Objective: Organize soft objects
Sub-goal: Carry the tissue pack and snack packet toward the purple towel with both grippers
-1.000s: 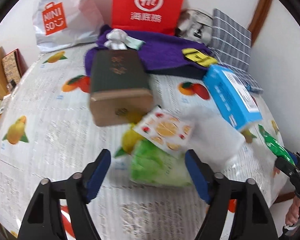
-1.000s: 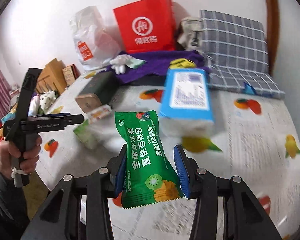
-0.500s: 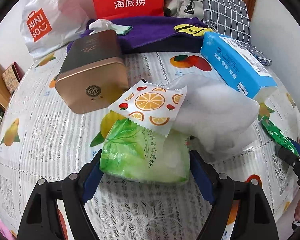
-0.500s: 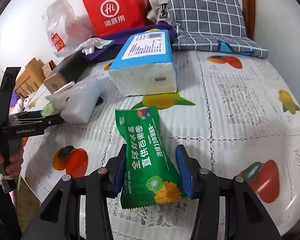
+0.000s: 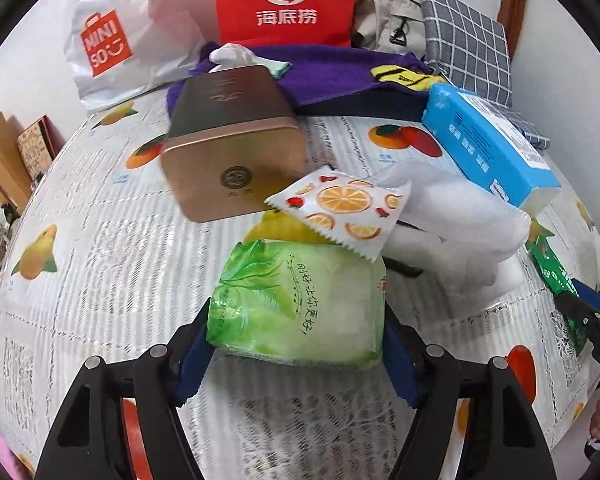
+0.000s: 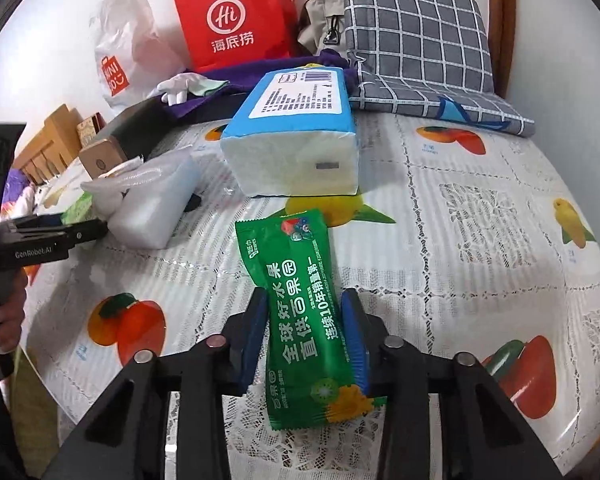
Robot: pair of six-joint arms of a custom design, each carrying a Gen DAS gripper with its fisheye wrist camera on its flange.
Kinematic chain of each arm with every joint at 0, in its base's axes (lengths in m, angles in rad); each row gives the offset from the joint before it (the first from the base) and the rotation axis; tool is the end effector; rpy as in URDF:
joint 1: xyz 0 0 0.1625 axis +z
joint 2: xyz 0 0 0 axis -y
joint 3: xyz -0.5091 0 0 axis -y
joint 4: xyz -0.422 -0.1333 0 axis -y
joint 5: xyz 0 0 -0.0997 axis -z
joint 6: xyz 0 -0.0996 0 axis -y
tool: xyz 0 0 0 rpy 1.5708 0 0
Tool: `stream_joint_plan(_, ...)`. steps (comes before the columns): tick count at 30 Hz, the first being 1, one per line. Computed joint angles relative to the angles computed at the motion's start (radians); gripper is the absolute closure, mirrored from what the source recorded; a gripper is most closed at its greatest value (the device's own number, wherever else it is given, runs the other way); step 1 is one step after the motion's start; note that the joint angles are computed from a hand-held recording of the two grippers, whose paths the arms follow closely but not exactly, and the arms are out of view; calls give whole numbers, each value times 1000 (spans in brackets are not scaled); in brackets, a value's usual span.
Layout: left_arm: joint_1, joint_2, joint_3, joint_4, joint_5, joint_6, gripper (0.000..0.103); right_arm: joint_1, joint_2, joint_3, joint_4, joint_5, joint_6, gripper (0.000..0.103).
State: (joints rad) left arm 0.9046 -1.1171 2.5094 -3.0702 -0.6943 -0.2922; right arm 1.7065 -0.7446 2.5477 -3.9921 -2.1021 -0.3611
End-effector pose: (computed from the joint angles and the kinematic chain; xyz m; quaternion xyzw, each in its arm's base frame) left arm -0.0847 -0.4473 0.1521 0.1458 0.8927 -0.2384 0.3537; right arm 0.1373 -0.3933 0.0846 0.1486 -0.9106 0.2635 0.2815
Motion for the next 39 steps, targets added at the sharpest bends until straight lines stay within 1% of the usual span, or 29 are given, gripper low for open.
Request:
stream_joint_plan(9, -18, -101, 32, 24, 6, -24, 31, 41, -50, 2, 43, 23, 52, 70)
stream_joint_plan(17, -31, -168, 8, 53, 1, -12, 31, 107, -105, -26, 90, -9, 71, 70)
stream_joint_plan(22, -39, -179, -28, 58, 10, 15, 31, 138, -137, -65, 142, -16, 80, 70)
stream_joint_plan(28, -47, -183, -63, 54, 25, 49, 31, 154, -157, -121, 190, -27, 95, 69)
stream_joint_plan(31, -43, -177, -88, 48, 27, 69, 31, 165, -157, -158, 235, -57, 92, 69)
stream_joint_plan(36, -31, -156, -133, 58, 36, 87, 31, 160, -161, -209, 302, -28, 83, 69)
stream_joint_plan(39, -23, -145, -157, 50, 31, 109, 31, 154, -161, -244, 357, -12, 99, 69)
